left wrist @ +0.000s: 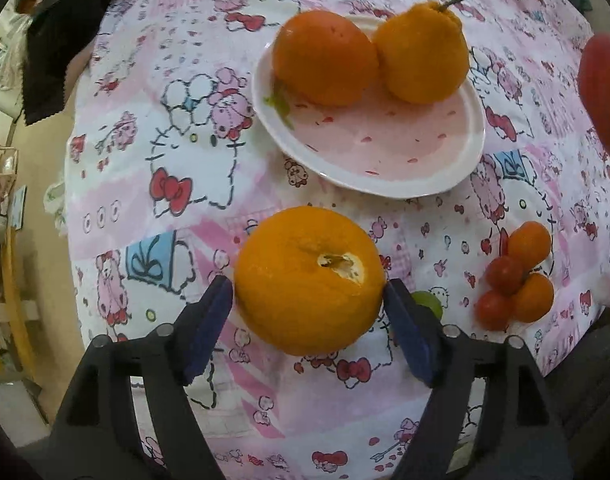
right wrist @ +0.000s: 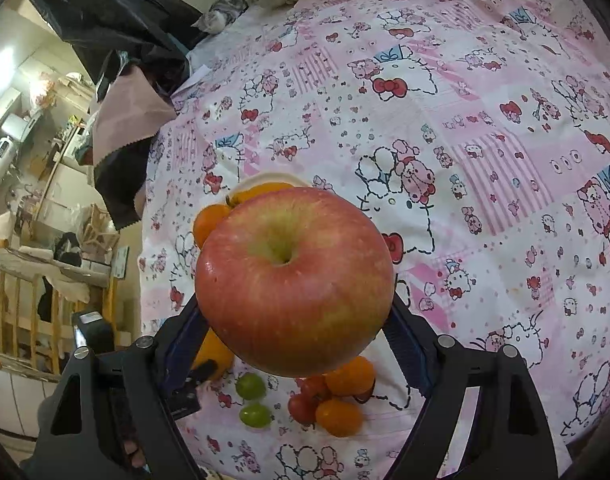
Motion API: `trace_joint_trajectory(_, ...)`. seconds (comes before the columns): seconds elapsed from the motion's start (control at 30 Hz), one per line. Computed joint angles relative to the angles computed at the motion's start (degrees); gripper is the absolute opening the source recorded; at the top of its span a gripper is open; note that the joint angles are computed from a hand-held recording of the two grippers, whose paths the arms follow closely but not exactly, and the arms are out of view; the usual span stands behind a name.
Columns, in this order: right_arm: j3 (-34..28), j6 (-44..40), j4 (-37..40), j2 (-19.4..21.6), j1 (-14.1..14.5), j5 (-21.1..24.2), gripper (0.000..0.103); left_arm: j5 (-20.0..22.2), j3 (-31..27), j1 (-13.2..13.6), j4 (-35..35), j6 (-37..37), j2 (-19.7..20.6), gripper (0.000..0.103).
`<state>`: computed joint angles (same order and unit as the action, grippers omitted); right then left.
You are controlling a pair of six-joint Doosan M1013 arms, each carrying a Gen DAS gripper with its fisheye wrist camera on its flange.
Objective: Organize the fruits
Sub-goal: 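Lift the red apple with the right tool while the left tool holds the orange, then set the round orange atop the plated oranges with the left tool while the right holds the apple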
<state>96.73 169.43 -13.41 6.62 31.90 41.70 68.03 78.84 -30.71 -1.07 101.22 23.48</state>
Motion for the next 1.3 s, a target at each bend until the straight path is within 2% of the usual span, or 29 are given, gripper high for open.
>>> trace_joint_trajectory(0.1,0.2,-0.3,0.6,-0.2,-0.2,-0.8,0.086,1.3,-1.0,-1.0,2.3,0.5,0.7,0.076)
trace_joint_trajectory(0.2,0.4,-1.0,1.6,-0.3,-0.5,-1.5,0.086,5.0,-2.4,-2.4,6.1,1.0,2.1,0.081)
trace_joint_trajectory(0.33,0.6,-1.3,2.0,-0.5,-0.6,-1.3,0.086,2.1,-1.4,-2.6,5.8,2.3,1.1,0.070)
trace_joint_trajectory(0.43,1.0,-1.2,1.8,-1.0,-0.5,-2.2,0.086,-0.2,-1.0,-1.6,2.8,1.6,0.0,0.069)
trace_joint_trajectory(0.53,0.7,-0.8,0.1,-1.2,-0.2,-2.5,0.086,-0.1,-1.7,-0.6,-0.3,1.1,-0.7,0.068)
trace_joint_trajectory(0.63,0.7,0.4,-2.4,-1.6,0.2,-3.7,0.086,-2.8,-2.0,0.0,-2.4,1.2,-2.1,0.068)
trace_joint_trajectory(0.73,0.5,2.1,-5.5,-1.9,0.5,-4.6,0.086,-3.3,-4.5,0.6,-5.1,0.4,-2.2,0.068)
trace_joint_trajectory(0.93,0.0,2.4,-6.9,-1.8,-0.2,-5.9,0.086,-4.3,-11.7,0.6,-7.2,0.5,0.9,0.068)
trace_joint_trajectory(1.1,-0.4,0.2,-4.6,-0.9,-1.9,-6.6,0.086,-3.5,-18.2,0.1,-9.6,1.4,5.4,0.068)
trace_joint_trajectory(1.3,-0.7,-1.2,-2.3,0.1,-3.2,-6.7,0.086,-1.0,-24.7,-1.2,-9.3,0.4,11.6,0.068)
